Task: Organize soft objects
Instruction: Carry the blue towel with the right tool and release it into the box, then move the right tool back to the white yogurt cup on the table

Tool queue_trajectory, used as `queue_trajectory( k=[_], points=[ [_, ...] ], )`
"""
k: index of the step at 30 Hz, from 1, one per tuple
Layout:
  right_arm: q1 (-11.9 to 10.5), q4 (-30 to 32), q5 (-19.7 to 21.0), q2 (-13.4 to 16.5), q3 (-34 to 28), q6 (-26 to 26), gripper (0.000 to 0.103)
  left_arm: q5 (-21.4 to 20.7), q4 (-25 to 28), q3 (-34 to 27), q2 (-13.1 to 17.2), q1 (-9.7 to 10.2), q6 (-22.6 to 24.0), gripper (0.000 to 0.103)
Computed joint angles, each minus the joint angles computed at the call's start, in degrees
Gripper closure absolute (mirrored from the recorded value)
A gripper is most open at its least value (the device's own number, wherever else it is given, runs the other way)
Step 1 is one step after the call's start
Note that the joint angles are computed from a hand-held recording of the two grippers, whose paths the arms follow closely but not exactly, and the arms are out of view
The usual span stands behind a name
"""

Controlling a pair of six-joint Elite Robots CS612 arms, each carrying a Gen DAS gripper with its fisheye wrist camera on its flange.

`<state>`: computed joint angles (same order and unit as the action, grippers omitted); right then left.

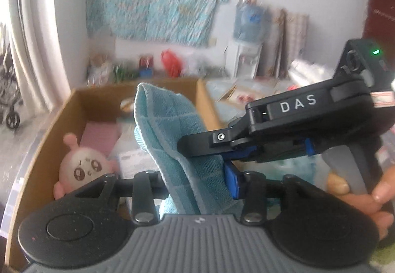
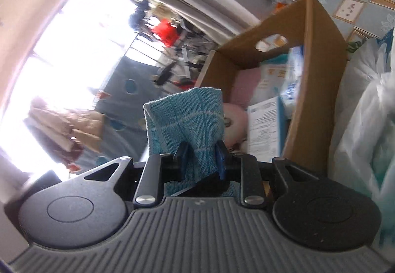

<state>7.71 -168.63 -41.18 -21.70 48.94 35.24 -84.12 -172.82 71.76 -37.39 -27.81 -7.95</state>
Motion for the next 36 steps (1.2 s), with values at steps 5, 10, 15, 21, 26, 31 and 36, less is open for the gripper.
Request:
queue_trajectory(
  k=[5, 10, 15, 21, 26, 31, 36],
  points=[
    [0.54, 7.15, -4.85, 0.51, -1.59, -6.04, 0.069, -4.61, 12.87, -7.48, 3.37, 1.96, -2.28, 0.068],
    [-0.07, 2.08, -4.12, 0.34, -1.23, -2.8, 0.057, -7.93, 22.18, -13.75, 6.37, 3.13, -3.9, 0.072],
    [-0.97, -2.4, -4.04, -0.95, 1.25, -1.3, 0.054, -9.12, 27.13, -17.03, 8.21, 3.33, -4.63, 0.069],
    [-1.8, -7.18, -3.66, -2.78, 5.42, -0.14, 0.051, -6.4, 21.38, -13.46, 6.64, 3.35, -8.94, 0.019],
    [-2.3, -11.0, -3.9, -4.48, 9.41, 1.06, 0.05, -3.21, 16.37, -10.26, 4.79, 2.72, -11.11, 0.013],
    [-2.85, -18.4, -4.7, -6.98, 15.5, 4.18, 0.046, 0.07, 8.06, -5.39, 2.14, 1.45, -10.29, 0.012],
    [-3.75, -30.35, -5.94, -10.09, 23.69, 9.44, 0.038, 1.85, -3.07, 1.92, -1.81, -0.43, -6.03, 0.007]
  ],
)
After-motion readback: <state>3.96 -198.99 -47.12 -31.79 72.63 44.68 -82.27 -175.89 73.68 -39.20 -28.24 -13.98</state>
